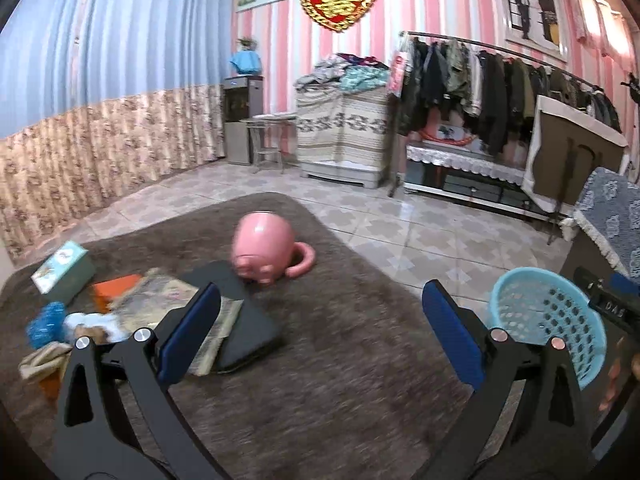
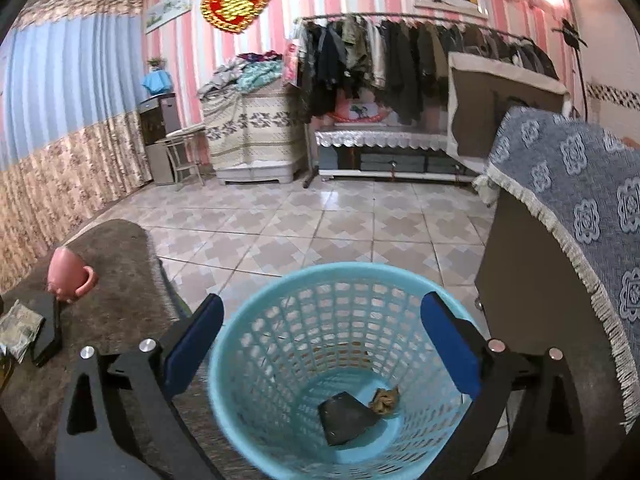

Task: Collect trash
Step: 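Open the right tool over the blue basket to drop the brown cloth, then move both tools back over the items on the rug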

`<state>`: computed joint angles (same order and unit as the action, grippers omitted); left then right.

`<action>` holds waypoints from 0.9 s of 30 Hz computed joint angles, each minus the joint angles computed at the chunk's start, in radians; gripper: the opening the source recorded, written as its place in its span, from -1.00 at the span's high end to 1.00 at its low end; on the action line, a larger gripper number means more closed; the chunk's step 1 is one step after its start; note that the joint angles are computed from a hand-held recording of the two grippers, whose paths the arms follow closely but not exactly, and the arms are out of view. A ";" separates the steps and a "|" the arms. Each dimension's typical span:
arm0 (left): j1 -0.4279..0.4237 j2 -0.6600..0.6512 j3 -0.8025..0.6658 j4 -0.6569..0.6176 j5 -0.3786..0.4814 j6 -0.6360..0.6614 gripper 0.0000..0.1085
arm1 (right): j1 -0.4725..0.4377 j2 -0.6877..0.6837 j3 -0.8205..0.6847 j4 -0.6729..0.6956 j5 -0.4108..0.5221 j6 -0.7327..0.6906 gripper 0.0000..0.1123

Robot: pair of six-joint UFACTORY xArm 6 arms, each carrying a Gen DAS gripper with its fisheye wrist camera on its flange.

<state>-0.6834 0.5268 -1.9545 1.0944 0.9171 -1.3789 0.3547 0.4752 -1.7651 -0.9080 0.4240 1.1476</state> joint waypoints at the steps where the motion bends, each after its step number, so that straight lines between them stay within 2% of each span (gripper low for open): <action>1: -0.009 -0.032 0.043 0.029 0.039 -0.022 -0.80 | 0.008 -0.001 -0.001 -0.015 0.000 0.007 -0.75; 2: -0.015 -0.054 0.072 0.044 0.068 -0.033 -0.80 | 0.016 -0.001 -0.003 -0.021 -0.008 0.009 -0.75; 6: -0.016 -0.169 0.230 0.051 0.093 -0.075 -0.80 | 0.043 0.009 -0.013 0.003 -0.037 -0.022 -0.75; 11: -0.045 -0.291 0.404 0.103 0.214 -0.153 -0.80 | 0.076 0.024 -0.022 0.042 -0.081 -0.078 -0.75; 13: -0.046 -0.352 0.488 0.107 0.229 -0.197 -0.80 | 0.091 0.031 -0.032 0.051 -0.081 -0.095 -0.75; 17: -0.053 -0.468 0.637 0.140 0.271 -0.302 -0.80 | 0.123 0.063 -0.063 0.209 -0.105 -0.254 -0.75; 19: -0.048 -0.508 0.682 0.134 0.280 -0.317 -0.80 | 0.138 0.075 -0.077 0.248 -0.107 -0.297 -0.75; 22: -0.033 -0.588 0.771 0.116 0.266 -0.343 -0.80 | 0.164 0.092 -0.102 0.236 -0.110 -0.301 -0.75; 27: 0.007 -0.679 0.873 0.080 0.214 -0.373 -0.80 | 0.201 0.123 -0.134 0.318 -0.120 -0.397 -0.75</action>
